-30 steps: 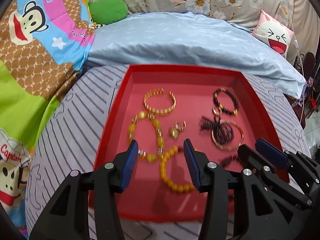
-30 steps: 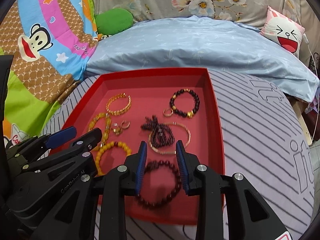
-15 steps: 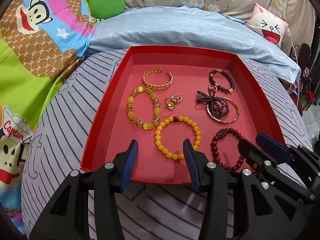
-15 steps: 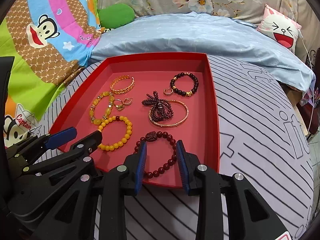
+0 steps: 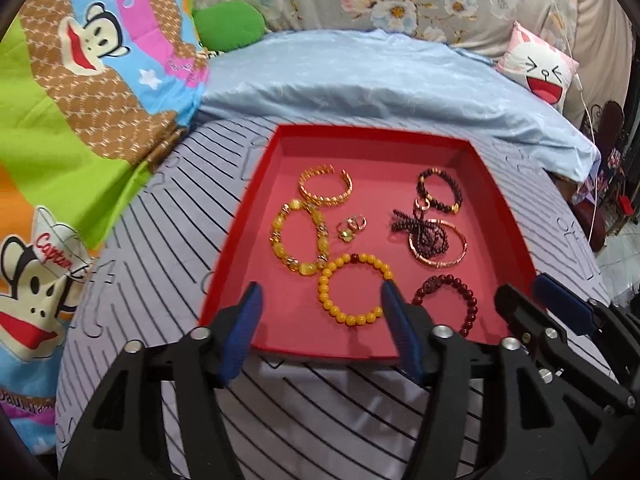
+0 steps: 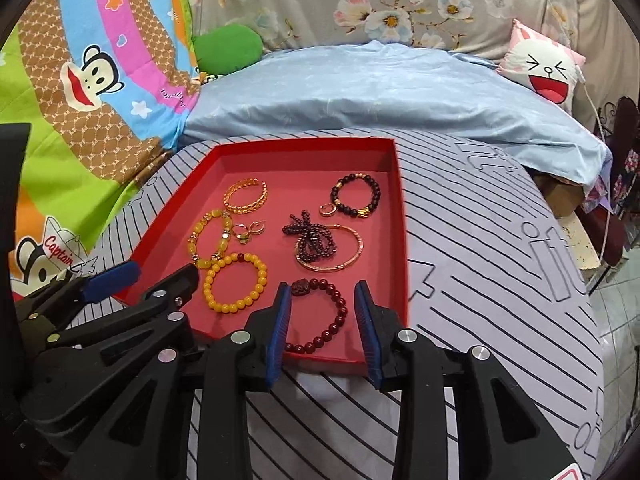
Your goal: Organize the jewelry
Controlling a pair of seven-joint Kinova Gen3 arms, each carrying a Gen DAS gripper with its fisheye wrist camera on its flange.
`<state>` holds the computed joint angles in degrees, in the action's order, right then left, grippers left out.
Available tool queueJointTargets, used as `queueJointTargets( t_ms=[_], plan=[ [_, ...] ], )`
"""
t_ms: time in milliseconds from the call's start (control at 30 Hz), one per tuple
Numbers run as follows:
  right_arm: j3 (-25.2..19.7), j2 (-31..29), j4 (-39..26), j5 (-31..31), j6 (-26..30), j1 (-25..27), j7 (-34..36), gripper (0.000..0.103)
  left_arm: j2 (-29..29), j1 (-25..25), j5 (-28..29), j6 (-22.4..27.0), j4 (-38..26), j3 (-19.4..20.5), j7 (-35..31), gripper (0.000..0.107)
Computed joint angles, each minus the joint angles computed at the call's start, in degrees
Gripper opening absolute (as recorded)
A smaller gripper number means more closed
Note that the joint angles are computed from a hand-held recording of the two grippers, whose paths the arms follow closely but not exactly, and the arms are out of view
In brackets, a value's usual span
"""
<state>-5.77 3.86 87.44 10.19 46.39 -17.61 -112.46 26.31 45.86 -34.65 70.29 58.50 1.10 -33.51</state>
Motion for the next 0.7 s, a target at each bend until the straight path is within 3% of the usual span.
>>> queueJointTargets(
  t_ms=[133, 333, 700],
  plan=[
    [0.1, -1.9, 0.9, 0.0, 0.2, 0.5, -1.4, 0.053, -1.3, 1.5, -1.9, 1.0, 0.8, -0.5, 2.3, 0.073],
    [-1.2, -4.8, 2.9, 5.5, 0.3, 0.3, -6.6, 0.075, -3.4, 2.5, -4.6, 1.9, 3.3, 0.2, 6.3, 0.091],
    [-2.2, -6.7, 4.9, 3.7, 0.7, 1.1, -6.3, 0.085, -5.4, 2.3, -5.9, 2.8, 6.5, 2.5, 8.7, 0.096]
  ],
)
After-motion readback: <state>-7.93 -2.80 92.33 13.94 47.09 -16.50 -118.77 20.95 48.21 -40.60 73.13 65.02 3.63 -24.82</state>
